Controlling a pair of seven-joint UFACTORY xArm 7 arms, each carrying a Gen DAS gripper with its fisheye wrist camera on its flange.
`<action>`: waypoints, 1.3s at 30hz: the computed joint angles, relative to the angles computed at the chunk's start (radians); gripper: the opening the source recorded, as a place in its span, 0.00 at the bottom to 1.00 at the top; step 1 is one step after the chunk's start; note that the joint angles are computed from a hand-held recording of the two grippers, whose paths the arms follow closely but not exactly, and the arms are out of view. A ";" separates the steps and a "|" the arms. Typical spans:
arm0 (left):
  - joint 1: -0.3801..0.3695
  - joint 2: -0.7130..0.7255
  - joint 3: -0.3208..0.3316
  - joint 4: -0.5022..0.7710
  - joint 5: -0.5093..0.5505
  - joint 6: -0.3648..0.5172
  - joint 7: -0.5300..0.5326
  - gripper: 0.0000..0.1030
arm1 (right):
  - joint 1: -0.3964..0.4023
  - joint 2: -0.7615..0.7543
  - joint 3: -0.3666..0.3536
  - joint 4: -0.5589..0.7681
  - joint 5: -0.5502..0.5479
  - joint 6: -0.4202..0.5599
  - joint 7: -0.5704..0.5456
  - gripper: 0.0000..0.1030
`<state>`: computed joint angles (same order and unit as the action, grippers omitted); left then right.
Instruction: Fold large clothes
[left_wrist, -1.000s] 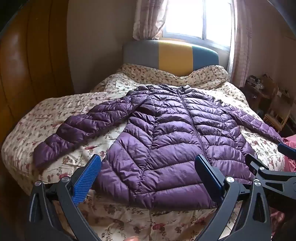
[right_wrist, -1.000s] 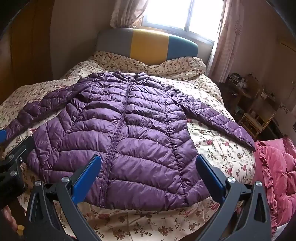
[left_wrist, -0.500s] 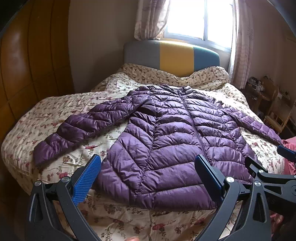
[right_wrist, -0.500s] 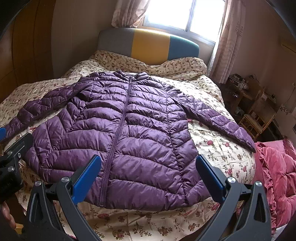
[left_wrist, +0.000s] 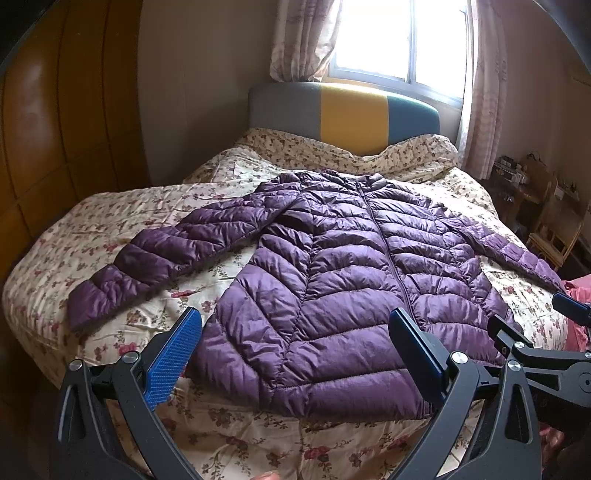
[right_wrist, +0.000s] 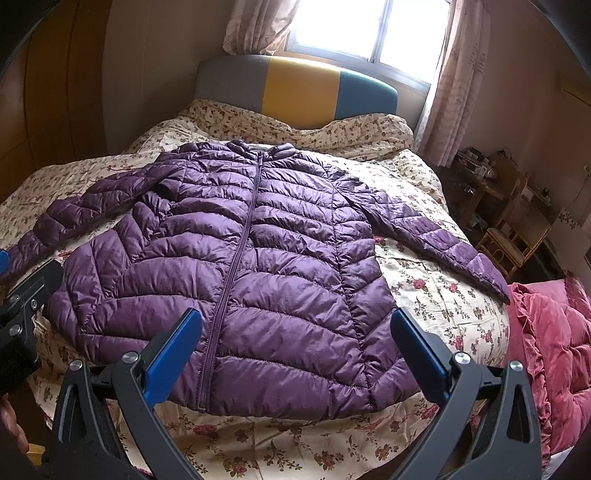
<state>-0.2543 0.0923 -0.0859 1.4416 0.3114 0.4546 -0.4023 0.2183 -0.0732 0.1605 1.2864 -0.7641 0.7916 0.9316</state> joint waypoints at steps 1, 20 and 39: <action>0.000 0.000 0.000 0.000 -0.002 0.000 0.001 0.97 | 0.000 0.001 -0.001 0.001 0.002 -0.001 0.000 0.98; 0.001 -0.006 0.001 -0.017 0.009 -0.015 -0.014 0.97 | -0.004 0.000 -0.005 -0.002 0.006 -0.004 -0.005 0.98; 0.004 0.007 0.000 -0.010 -0.009 -0.005 -0.014 0.97 | -0.012 0.005 -0.009 -0.012 -0.003 -0.009 0.005 0.98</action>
